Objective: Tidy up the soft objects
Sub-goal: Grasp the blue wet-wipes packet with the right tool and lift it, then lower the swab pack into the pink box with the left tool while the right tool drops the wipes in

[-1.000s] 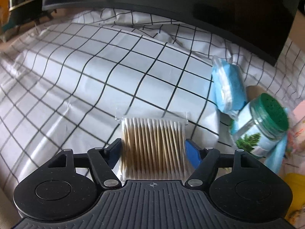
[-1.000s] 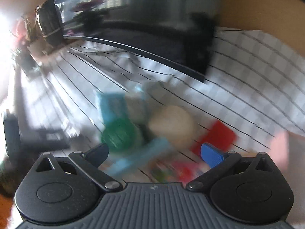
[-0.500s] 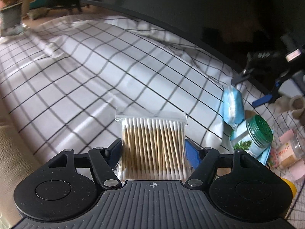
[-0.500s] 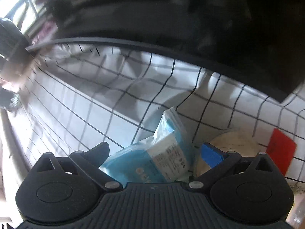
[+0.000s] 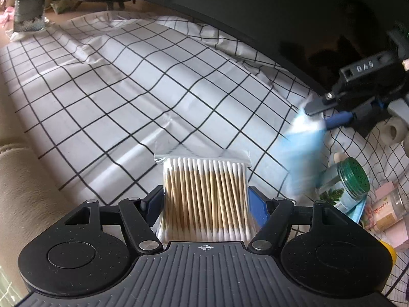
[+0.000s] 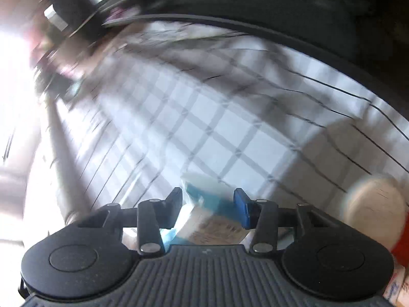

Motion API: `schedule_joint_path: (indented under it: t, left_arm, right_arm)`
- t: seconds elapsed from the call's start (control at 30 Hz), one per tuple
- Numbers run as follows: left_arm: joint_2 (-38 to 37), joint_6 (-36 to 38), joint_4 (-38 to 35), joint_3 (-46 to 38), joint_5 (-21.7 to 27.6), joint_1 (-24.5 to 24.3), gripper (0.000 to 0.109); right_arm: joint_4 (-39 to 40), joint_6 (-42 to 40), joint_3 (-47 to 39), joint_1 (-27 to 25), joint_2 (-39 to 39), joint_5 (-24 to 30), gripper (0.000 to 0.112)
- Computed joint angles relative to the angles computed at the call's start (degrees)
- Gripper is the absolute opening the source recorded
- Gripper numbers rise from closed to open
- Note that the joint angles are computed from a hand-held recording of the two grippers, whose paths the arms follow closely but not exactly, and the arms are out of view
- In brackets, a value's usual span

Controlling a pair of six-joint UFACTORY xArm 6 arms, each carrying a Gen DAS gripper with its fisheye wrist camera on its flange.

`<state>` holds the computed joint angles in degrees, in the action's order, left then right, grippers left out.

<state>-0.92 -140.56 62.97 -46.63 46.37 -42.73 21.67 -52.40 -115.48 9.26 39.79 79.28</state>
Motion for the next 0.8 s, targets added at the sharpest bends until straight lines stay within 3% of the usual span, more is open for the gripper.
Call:
schedule_joint_path:
  t: [0.03,0.1,0.17,0.3,0.53,0.63,0.8]
  left_arm:
    - [0.36,0.5,-0.74,-0.41,0.39,-0.17,0.074]
    - [0.33,-0.02,-0.89,-0.33,0.86,-0.63,0.074]
    - [-0.06,-0.8,-1.11,0.06,1.91,-1.36,0.074]
    - [-0.82,-2.59,-1.06,0.38,4.45,-2.83,0.074]
    - [-2.04,2.79,-7.3,-2.07,15.35,-6.0,0.074]
    - [-4.41,4.06,-8.99,-1.57,19.37,-6.76,0.074]
    - [-7.56,5.83,-10.37,-0.63,21.59,-6.69,0.074]
  right_arm:
    - [0.03,-2.54,3.99,0.47,-2.43,-1.67,0.047]
    - [-1.53,-6.69,13.49,1.6,-8.12,-8.13,0.074]
    - [-2.65,-8.49,22.4,2.24,-13.29,-15.75,0.082]
    - [-3.73,-5.03,32.57,2.67,-18.27,-23.86,0.082]
    - [-4.68,-1.35,45.92,4.65,-21.69,-38.21,0.082]
    - [-5.56,0.36,47.37,4.83,-20.84,-39.72,0.082]
    - [-0.63,-8.32,47.16,3.16,-22.33,-33.51,0.062]
